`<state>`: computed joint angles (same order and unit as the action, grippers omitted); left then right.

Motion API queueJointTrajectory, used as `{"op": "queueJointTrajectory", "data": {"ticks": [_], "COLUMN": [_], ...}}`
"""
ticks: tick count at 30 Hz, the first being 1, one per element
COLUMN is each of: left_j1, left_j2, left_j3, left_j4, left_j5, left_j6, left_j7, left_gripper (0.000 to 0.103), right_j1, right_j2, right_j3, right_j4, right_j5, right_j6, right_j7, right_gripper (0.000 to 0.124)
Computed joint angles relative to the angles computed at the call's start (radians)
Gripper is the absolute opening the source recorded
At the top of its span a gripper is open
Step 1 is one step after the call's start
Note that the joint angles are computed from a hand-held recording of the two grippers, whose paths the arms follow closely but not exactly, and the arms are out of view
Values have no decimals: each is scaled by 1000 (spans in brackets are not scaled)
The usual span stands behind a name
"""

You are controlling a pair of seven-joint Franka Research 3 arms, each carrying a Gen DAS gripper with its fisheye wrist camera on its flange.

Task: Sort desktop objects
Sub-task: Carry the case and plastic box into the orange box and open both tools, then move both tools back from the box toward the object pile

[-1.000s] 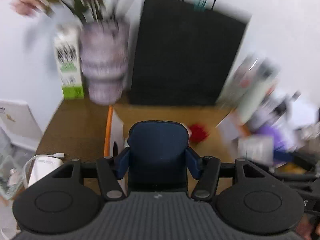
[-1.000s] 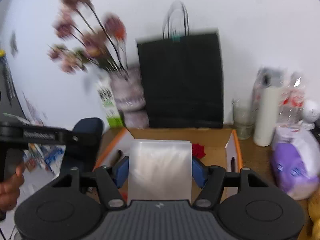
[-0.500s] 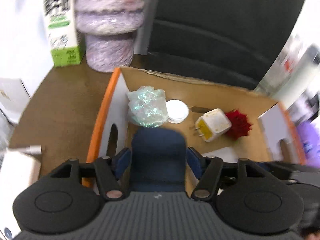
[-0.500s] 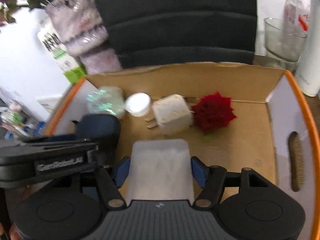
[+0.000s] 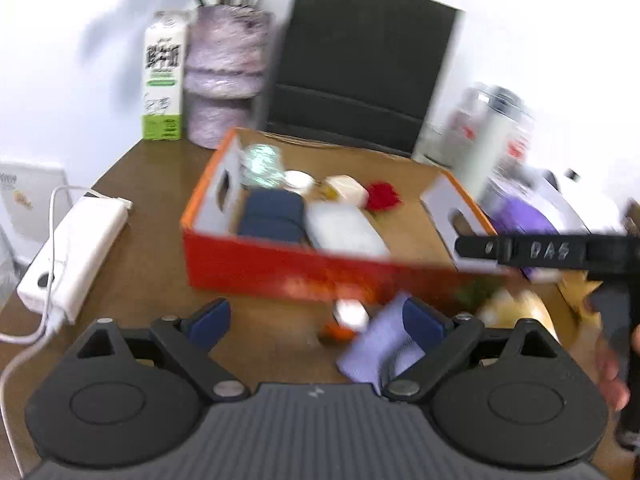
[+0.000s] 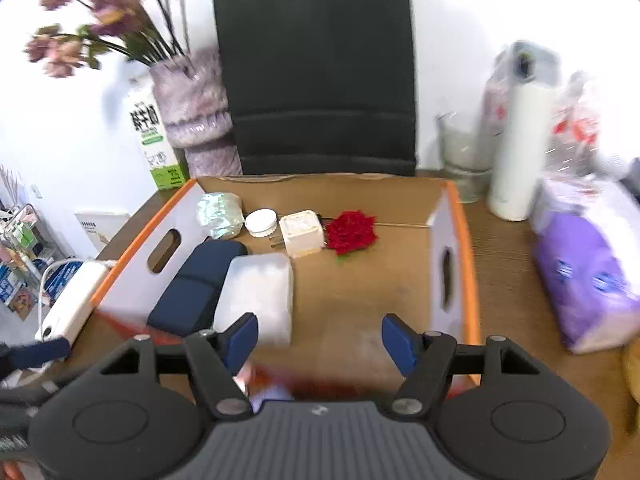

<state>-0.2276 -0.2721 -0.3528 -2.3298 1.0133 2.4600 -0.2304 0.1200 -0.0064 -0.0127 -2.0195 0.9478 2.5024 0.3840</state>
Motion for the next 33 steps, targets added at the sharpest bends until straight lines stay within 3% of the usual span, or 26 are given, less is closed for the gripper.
{"op": "queueJointTrajectory", "data": {"ticks": [2,4,6,11,13,16,20,29,31,33], "left_j1": [-18,-48,-80,-157,-180,-207,-224,-256,-257,-242], "left_j2": [-7,-16,-29,-32,-21,-17,0,26,24,2], "left_j3": [-46,-80,-92,-117,-130,-124,-134,-113,-104,-100], "left_j4": [-16,-40,-77,-129,-132,-145,-137,-115,-116,-138], "left_j5": [50,70,83,42,26,17,58,51,47,142], "left_j6": [-56,-113,-118,-142,-182,-164,-201,-221,-204,-132], "left_j7": [-28,-67,-110,-146,-170,-209,-226,-193,-183,-230], "left_gripper": [100,101,102,102,102,102,102,102,102,102], "right_j1": [0,24,43,13,-16,-54,-82,-74,-80,-87], "right_j2": [-116,-222,-311,-471,-498,-512,-491,-518,-510,-495], "right_j3": [-17,-52,-83,-151,-163,-190,-199,-221,-228,-226], "right_j4": [-142,-273,-389,-591,-630,-656,-664,-711,-702,-691], "right_j5": [159,331,458,530,476,386,294,315,309,299], "right_j6": [59,108,143,106,88,38,-7,-13,-36,-51], "right_j7": [-183,-405,-602,-846,-813,-706,-592,-659,-650,-623], "right_gripper": [70,83,83,83,83,83,81,79,79,78]}}
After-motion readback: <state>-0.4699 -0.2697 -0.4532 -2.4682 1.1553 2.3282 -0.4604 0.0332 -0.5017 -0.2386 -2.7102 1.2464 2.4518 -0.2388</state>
